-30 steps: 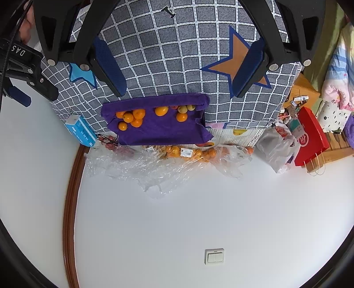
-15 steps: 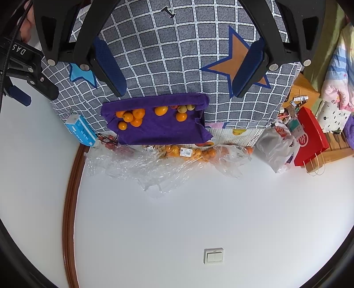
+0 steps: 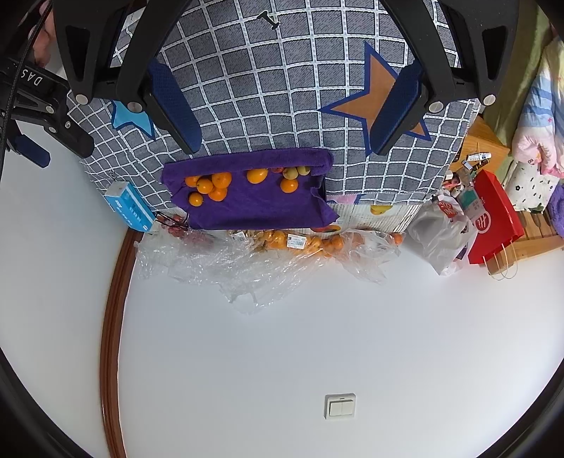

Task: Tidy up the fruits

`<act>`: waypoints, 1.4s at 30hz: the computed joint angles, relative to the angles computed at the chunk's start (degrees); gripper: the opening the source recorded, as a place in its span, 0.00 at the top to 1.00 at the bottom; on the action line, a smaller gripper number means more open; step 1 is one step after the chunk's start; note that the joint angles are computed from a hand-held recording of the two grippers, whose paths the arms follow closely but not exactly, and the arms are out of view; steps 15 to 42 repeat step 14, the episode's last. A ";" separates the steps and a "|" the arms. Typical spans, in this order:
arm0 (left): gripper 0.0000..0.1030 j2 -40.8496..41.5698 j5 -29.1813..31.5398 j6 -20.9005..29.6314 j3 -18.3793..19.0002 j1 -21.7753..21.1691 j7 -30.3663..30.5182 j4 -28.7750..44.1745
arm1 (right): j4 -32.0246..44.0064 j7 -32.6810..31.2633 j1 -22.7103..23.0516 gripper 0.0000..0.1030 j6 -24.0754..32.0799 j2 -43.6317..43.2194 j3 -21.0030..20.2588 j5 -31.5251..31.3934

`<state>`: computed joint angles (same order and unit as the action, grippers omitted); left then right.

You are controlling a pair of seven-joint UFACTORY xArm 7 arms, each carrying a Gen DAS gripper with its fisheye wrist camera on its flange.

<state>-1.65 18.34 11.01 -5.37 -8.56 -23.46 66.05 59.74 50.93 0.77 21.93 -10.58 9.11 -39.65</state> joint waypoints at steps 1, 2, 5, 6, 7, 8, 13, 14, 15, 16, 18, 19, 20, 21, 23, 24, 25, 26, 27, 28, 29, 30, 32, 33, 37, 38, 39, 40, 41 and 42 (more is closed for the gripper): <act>0.06 -0.06 0.52 0.09 -0.05 0.02 -0.45 0.05 | -0.09 0.16 -0.05 0.00 -0.16 -0.08 -0.04 -0.03; 0.06 -0.11 0.71 0.11 -0.08 0.00 -0.62 0.05 | -0.17 0.14 -0.04 0.00 -0.31 -0.14 -0.13 0.21; 0.06 -0.24 1.07 0.15 -0.16 -0.02 -1.04 0.01 | -0.25 0.11 -0.12 0.00 -0.36 -0.22 -0.09 0.35; 0.06 -0.36 1.19 0.14 -0.19 -0.02 -1.25 -0.07 | -0.28 0.12 -0.16 0.00 -0.30 -0.26 -0.04 0.30; 0.06 -0.39 1.33 0.21 -0.21 0.00 -1.40 -0.08 | -0.35 0.03 -0.15 0.00 -0.31 -0.31 -0.05 0.39; 0.06 -0.39 1.35 0.30 -0.24 0.00 -1.47 -0.03 | -0.32 -0.11 -0.12 0.00 -0.32 -0.27 -0.05 0.53; 0.06 -0.62 1.68 0.37 -0.31 0.11 -1.91 -0.17 | -0.35 -0.12 -0.21 0.00 -0.39 -0.31 0.05 0.42; 0.06 -0.62 1.14 0.41 -0.28 0.03 -1.25 -0.19 | -0.39 0.04 -0.27 0.00 -0.42 -0.32 0.08 0.36; 0.06 -0.62 1.14 0.41 -0.28 0.03 -1.25 -0.19 | -0.39 0.04 -0.27 0.00 -0.42 -0.32 0.08 0.36; 0.06 -0.62 1.14 0.41 -0.28 0.03 -1.25 -0.19 | -0.39 0.04 -0.27 0.00 -0.42 -0.32 0.08 0.36; 0.06 -0.62 1.14 0.41 -0.28 0.03 -1.25 -0.19 | -0.39 0.04 -0.27 0.00 -0.42 -0.32 0.08 0.36; 0.06 -0.62 1.14 0.41 -0.28 0.03 -1.25 -0.19 | -0.39 0.04 -0.27 0.00 -0.42 -0.32 0.08 0.36; 0.06 -0.62 1.14 0.41 -0.28 0.03 -1.25 -0.19 | -0.39 0.04 -0.27 0.00 -0.42 -0.32 0.08 0.36; 0.06 -0.62 1.14 0.41 -0.28 0.03 -1.25 -0.19 | -0.39 0.04 -0.27 0.00 -0.42 -0.32 0.08 0.36; 0.06 -0.62 1.14 0.41 -0.28 0.03 -1.25 -0.19 | -0.39 0.04 -0.27 0.00 -0.42 -0.32 0.08 0.36; 0.06 -0.62 1.14 0.41 -0.28 0.03 -1.25 -0.19 | -0.39 0.04 -0.27 0.00 -0.42 -0.32 0.08 0.36; 0.06 -0.62 1.14 0.41 -0.28 0.03 -1.25 -0.19 | -0.39 0.04 -0.27 0.00 -0.42 -0.32 0.08 0.36; 0.06 -0.62 1.14 0.41 -0.28 0.03 -1.25 -0.19 | -0.39 0.04 -0.27 0.00 -0.42 -0.32 0.08 0.36; 0.06 -0.62 1.14 0.41 -0.28 0.03 -1.25 -0.19 | -0.39 0.04 -0.27 0.00 -0.42 -0.32 0.08 0.36; 0.06 -0.62 1.14 0.41 -0.28 0.03 -1.25 -0.19 | -0.39 0.04 -0.27 0.00 -0.42 -0.32 0.08 0.36; 0.06 -0.62 1.14 0.41 -0.28 0.03 -1.25 -0.19 | -0.39 0.04 -0.27 0.00 -0.42 -0.32 0.08 0.36; 0.06 -0.62 1.14 0.41 -0.28 0.03 -1.25 -0.19 | -0.39 0.04 -0.27 0.00 -0.42 -0.32 0.08 0.36; 0.06 -0.62 1.14 0.41 -0.28 0.03 -1.25 -0.19 | -0.39 0.04 -0.27 0.00 -0.42 -0.32 0.08 0.36; 0.06 -0.62 1.14 0.41 -0.28 0.03 -1.25 -0.19 | -0.39 0.04 -0.27 0.00 -0.42 -0.32 0.08 0.36; 0.06 -0.62 1.14 0.41 -0.28 0.03 -1.25 -0.19 | -0.39 0.04 -0.27 0.00 -0.42 -0.32 0.08 0.36; 0.06 -0.62 1.14 0.41 -0.28 0.03 -1.25 -0.19 | -0.39 0.04 -0.27 0.00 -0.42 -0.32 0.08 0.36; 0.06 -0.62 1.14 0.41 -0.28 0.03 -1.25 -0.19 | -0.39 0.04 -0.27 0.00 -0.42 -0.32 0.08 0.36; 0.06 -0.62 1.14 0.41 -0.28 0.03 -1.25 -0.19 | -0.39 0.04 -0.27 0.00 -0.42 -0.32 0.08 0.36; 0.06 -0.62 1.14 0.41 -0.28 0.03 -1.25 -0.19 | -0.39 0.04 -0.27 0.00 -0.42 -0.32 0.08 0.36; 0.06 -0.62 1.14 0.41 -0.28 0.03 -1.25 -0.19 | -0.39 0.04 -0.27 0.00 -0.42 -0.32 0.08 0.36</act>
